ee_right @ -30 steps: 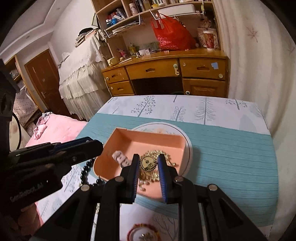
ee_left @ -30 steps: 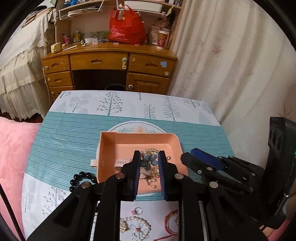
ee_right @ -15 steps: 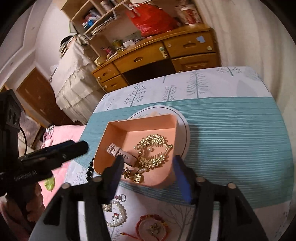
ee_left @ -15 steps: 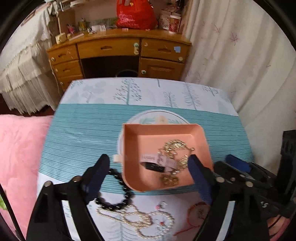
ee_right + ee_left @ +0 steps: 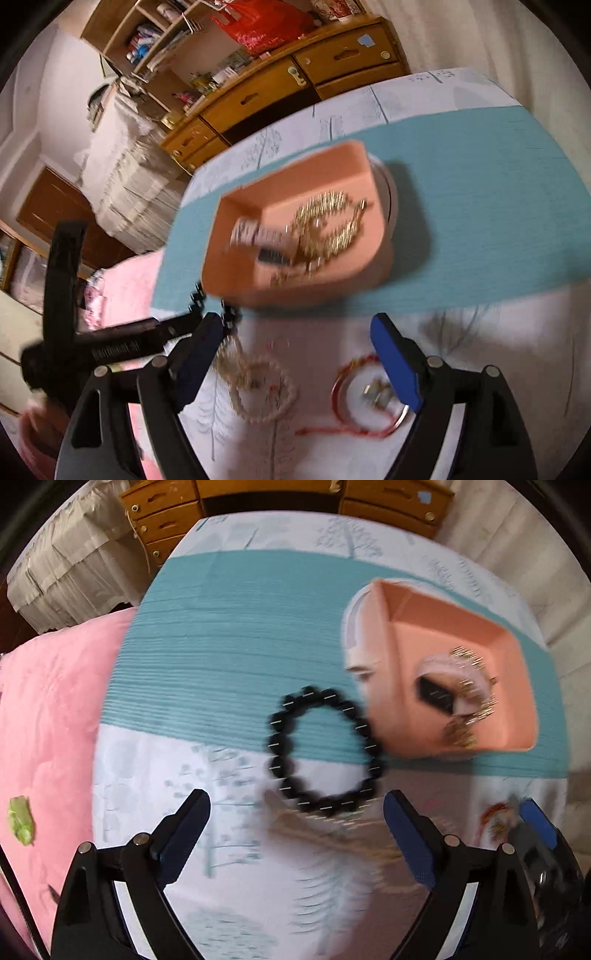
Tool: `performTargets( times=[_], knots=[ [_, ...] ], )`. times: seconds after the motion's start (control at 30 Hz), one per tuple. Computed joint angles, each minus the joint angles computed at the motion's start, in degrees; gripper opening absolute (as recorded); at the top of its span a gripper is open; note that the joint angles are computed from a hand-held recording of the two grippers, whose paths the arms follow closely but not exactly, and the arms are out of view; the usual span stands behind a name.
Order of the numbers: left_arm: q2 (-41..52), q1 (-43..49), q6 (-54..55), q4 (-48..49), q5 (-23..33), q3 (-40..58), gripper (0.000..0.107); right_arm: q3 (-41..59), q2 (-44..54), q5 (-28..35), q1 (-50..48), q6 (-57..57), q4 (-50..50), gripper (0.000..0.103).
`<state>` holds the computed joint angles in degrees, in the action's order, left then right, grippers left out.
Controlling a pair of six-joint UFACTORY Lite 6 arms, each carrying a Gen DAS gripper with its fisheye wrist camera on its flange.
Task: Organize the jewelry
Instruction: 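Grasp the black bead bracelet with the left tool while the right tool grasps the pearl necklace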
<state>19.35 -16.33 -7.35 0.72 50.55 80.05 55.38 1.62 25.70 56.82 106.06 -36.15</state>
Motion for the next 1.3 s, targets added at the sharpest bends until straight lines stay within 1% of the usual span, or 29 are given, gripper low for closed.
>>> performTargets(
  times=[0.07,0.13,0.23,0.33,0.37,0.43,0.5,0.57,0.63,0.67,0.73,0.77,0.8,0.83,0.93,0.97,1.03,1.07,1.1,1.13,1.17,1.2,1.23,1.27,1.3],
  knots=[
    [0.8,1.6,1.6,2.0,0.4,0.3,0.094,5.0,4.6,4.5,4.8,4.0,-2.2,0.083],
    [1.5,3.2,4.6,2.6,0.6,0.7,0.094,9.7,8.5,8.7,8.0,4.7,-2.5,0.083],
    [2.4,6.0,10.8,0.6,1.7,2.8,0.094,20.5,17.4,15.8,11.9,0.8,-0.5,0.083],
    [5.0,7.9,16.5,-1.7,1.6,5.9,0.094,30.4,25.5,20.9,14.0,-4.4,0.9,0.083],
    [5.7,8.3,18.1,-2.2,1.5,6.7,0.094,34.5,28.7,23.1,14.8,-5.9,0.4,0.083],
    [6.9,9.3,21.3,-3.3,1.1,7.7,0.094,38.9,32.4,26.0,15.7,-7.4,-1.3,0.083],
    [9.5,9.9,24.2,-4.3,0.8,10.2,0.094,46.0,38.0,30.6,16.7,-10.2,-3.0,0.083],
    [11.6,10.2,26.7,-5.3,0.4,12.3,0.089,53.8,44.1,34.6,16.9,-15.3,-3.2,0.083],
    [13.1,10.6,29.8,-6.8,0.3,13.4,0.078,62.7,50.7,38.3,16.4,-21.1,-1.7,0.083],
    [13.9,10.7,31.5,-7.5,0.5,14.0,0.076,68.0,54.5,40.5,16.1,-24.2,-0.5,0.083],
    [15.0,10.6,34.3,-8.8,0.8,14.8,0.074,74.9,59.5,42.9,15.7,-28.6,1.0,0.083],
    [15.3,10.8,35.9,-9.6,0.7,14.7,0.073,76.5,60.7,43.3,15.7,-29.4,1.1,0.083],
    [15.6,10.8,37.6,-10.4,0.7,14.4,0.070,77.2,61.4,43.3,15.7,-30.2,1.2,0.083],
    [15.9,10.8,38.7,-10.9,0.8,14.3,0.067,75.5,60.7,42.3,15.7,-29.6,1.0,0.082],
    [14.9,10.1,41.4,-10.5,-2.4,12.2,0.058,65.9,54.9,36.1,14.9,-25.6,1.1,0.080],
    [14.9,10.2,42.6,-11.0,-2.6,12.3,0.057,63.1,53.3,34.8,14.8,-24.0,0.5,0.079],
    [15.0,10.1,43.0,-11.3,-2.7,12.4,0.055,61.0,52.1,33.4,14.4,-24.5,-0.1,0.078],
    [15.0,10.0,43.6,-11.6,-3.0,12.3,0.053,61.0,52.1,33.3,14.4,-25.0,-0.3,0.076],
    [15.0,9.8,44.1,-11.9,-3.2,12.3,0.044,60.8,52.0,33.0,14.4,-25.3,-0.6,0.067],
    [14.9,9.8,45.1,-12.6,-3.6,12.3,0.034,59.2,50.9,31.0,14.1,-25.2,-0.5,0.054],
    [14.6,9.9,45.9,-13.1,-4.2,11.7,0.029,56.7,49.3,27.7,13.6,-23.9,0.0,0.047],
    [14.2,10.1,46.0,-13.7,-5.0,11.0,0.018,56.1,48.9,26.8,13.4,-22.7,0.0,0.038],
    [13.7,10.2,45.7,-14.3,-5.7,10.2,0.017,57.8,49.9,28.3,13.5,-23.2,0.3,0.031],
    [13.1,10.1,45.1,-14.7,-6.5,9.2,0.017,58.7,50.3,28.2,13.3,-24.4,1.1,0.026],
    [12.8,10.1,44.9,-15.4,-7.5,8.3,0.015,60.9,51.5,29.2,13.3,-25.9,1.9,0.018]
  ],
)
